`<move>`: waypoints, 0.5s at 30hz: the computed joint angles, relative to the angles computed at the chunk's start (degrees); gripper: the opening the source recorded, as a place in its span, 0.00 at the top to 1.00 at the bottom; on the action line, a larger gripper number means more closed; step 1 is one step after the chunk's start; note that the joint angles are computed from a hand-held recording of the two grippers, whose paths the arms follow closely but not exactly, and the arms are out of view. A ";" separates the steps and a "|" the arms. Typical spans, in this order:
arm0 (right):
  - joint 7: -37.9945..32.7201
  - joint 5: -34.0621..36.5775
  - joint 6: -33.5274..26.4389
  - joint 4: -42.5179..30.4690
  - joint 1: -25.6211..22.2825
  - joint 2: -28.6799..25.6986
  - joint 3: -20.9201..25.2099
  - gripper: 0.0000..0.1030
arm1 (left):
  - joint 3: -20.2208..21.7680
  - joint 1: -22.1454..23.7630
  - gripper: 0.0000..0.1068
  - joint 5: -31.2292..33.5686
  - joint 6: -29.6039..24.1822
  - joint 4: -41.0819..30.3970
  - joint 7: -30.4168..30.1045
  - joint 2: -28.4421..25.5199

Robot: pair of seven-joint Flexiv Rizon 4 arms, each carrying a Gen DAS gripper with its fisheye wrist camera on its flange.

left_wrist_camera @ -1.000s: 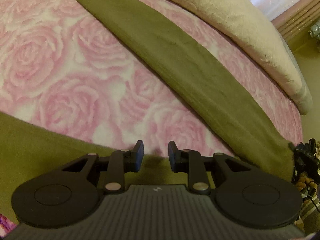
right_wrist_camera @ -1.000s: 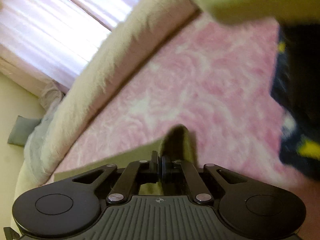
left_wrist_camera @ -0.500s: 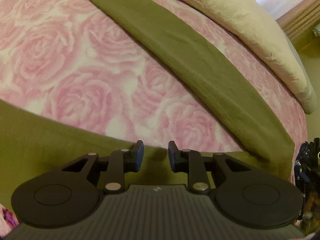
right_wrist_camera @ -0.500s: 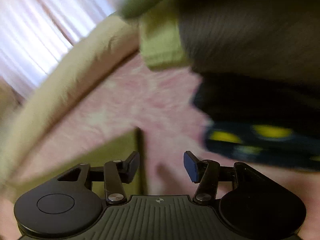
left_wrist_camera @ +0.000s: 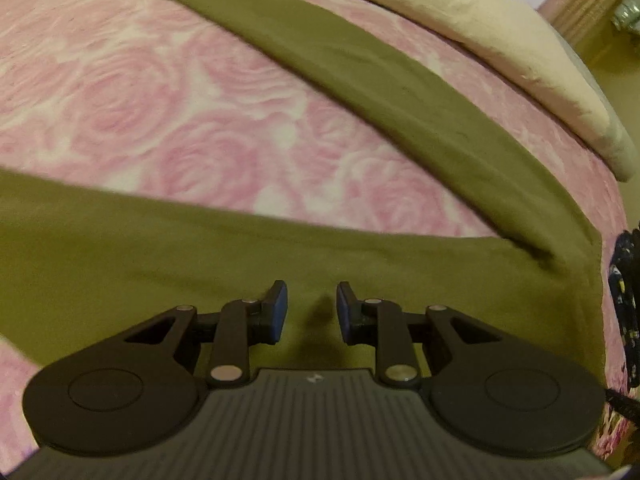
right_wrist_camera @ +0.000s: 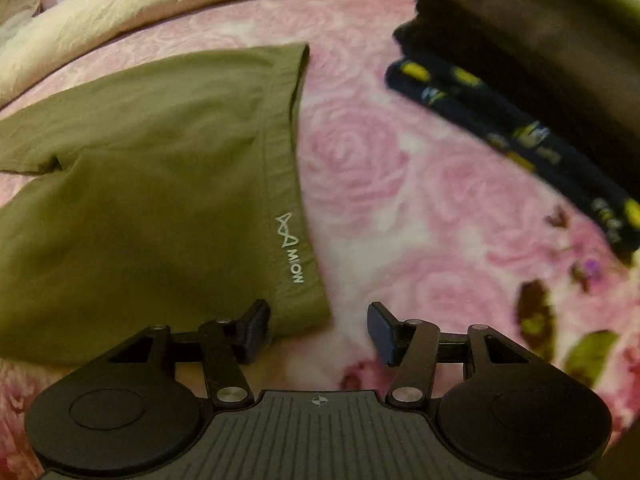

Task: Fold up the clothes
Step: 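Grasp the garment corner with the right gripper and lift it, then lay the olive leggings flat on the bed and open the right gripper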

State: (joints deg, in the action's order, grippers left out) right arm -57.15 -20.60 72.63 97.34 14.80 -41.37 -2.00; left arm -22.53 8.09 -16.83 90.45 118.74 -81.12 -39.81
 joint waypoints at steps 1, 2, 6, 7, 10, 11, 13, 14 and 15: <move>1.05 -1.41 0.92 0.22 1.73 0.39 -1.90 0.48 | -0.82 0.96 0.81 0.08 0.76 0.96 0.14 0.28; 2.79 -2.85 3.28 0.46 3.68 0.50 -4.07 0.48 | -1.69 1.90 0.81 0.42 1.56 1.78 0.43 0.39; 4.19 -3.26 10.00 -2.60 5.72 -2.56 -3.80 0.48 | -5.07 6.26 0.80 3.46 3.97 4.00 2.39 -0.34; 4.00 -3.57 8.89 -3.01 6.58 -3.23 -3.88 0.48 | -5.50 7.47 0.80 4.63 4.89 4.62 3.10 -0.61; 7.57 -4.42 2.52 -1.71 10.06 -3.73 -6.59 0.48 | -2.21 8.84 0.80 8.20 7.03 6.50 4.95 0.28; 11.47 -4.43 4.05 0.75 11.73 -2.81 -8.67 0.48 | -1.64 10.48 0.80 8.96 7.99 7.60 5.10 0.58; 16.15 -3.29 0.66 2.69 12.26 -0.39 -8.28 0.48 | -2.37 16.13 0.83 10.94 9.55 9.80 5.60 0.59; 17.57 -2.53 -2.65 2.84 11.76 0.89 -6.82 0.48 | -3.39 19.75 0.94 12.06 9.93 10.75 5.91 0.45; 18.98 -1.69 -5.97 2.85 11.21 2.09 -5.34 0.48 | -4.61 23.27 0.97 13.02 9.55 11.46 6.20 0.71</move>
